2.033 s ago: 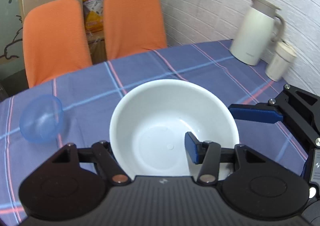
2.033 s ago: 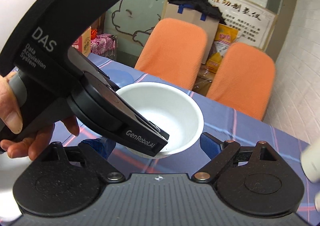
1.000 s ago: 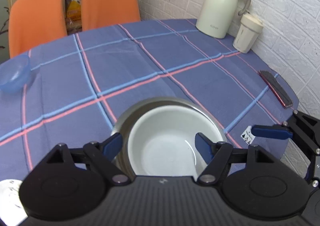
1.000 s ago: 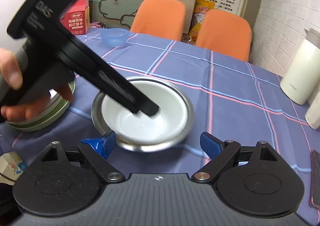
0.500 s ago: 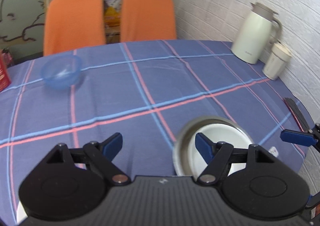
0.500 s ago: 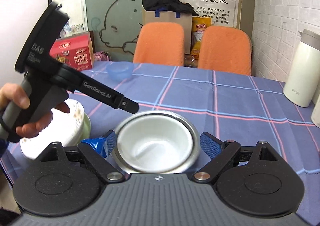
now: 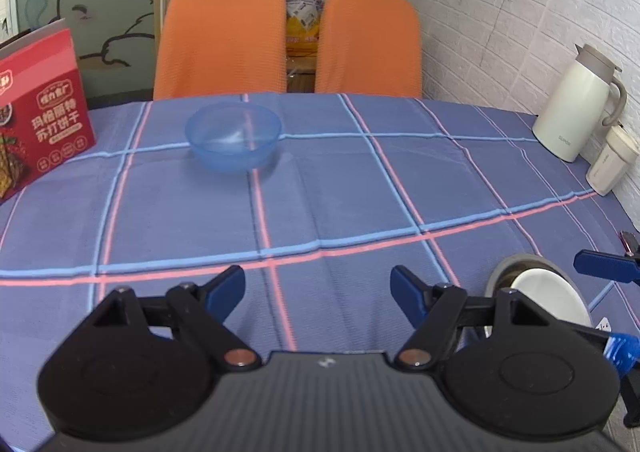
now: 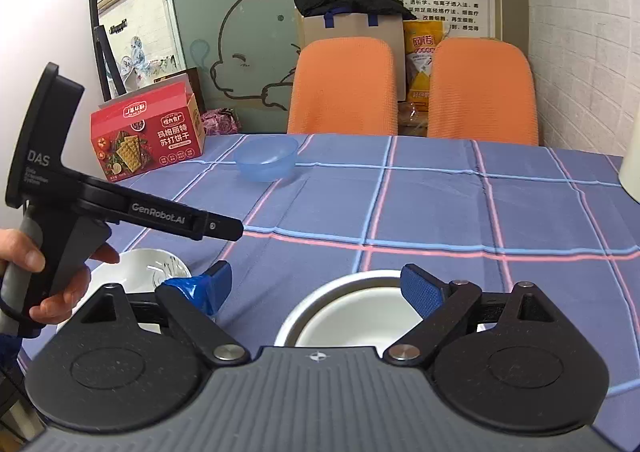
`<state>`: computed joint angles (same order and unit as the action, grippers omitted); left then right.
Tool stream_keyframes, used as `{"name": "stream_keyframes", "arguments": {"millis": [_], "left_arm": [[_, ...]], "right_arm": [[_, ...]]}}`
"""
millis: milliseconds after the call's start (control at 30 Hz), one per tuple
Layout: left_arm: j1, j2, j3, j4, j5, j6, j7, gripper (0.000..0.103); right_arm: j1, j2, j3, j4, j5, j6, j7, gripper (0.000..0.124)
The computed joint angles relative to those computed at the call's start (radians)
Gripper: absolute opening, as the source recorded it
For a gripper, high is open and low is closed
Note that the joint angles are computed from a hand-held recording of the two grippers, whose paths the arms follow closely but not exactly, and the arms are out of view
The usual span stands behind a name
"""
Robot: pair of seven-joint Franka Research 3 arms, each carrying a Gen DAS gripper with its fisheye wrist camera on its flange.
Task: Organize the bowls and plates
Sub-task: 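Move both tools to the blue plastic bowl and grip its rim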
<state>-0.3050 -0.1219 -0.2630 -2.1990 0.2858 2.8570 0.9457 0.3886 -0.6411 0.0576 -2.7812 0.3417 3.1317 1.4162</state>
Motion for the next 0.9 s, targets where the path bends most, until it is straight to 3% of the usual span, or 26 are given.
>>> {"name": "stream_keyframes", "arguments": {"millis": [500,700,800,900], "left_arm": [[0.086,-0.056,0.0,-0.041,0.17,0.008,-0.096,0.073],[0.086,-0.016,0.032,-0.018,0.128,0.021,-0.035,0.073],[0.076,0.03,0.061,0.022,0.021,0.018,0.046,0.073],[0.086,0.089,0.075,0.091,-0.065,0.017,0.12,0.073]], "right_arm": [[0.021,0.209,0.009,0.182,-0.004,-0.043,-0.027,0.078],[-0.01,0.309,0.029,0.287,-0.025,-0.087,-0.046,0.078],[-0.01,0.364,0.021,0.354,-0.022,-0.129,-0.07,0.078],[-0.083,0.417,0.077,0.418,-0.123,-0.152,-0.03,0.078]]}}
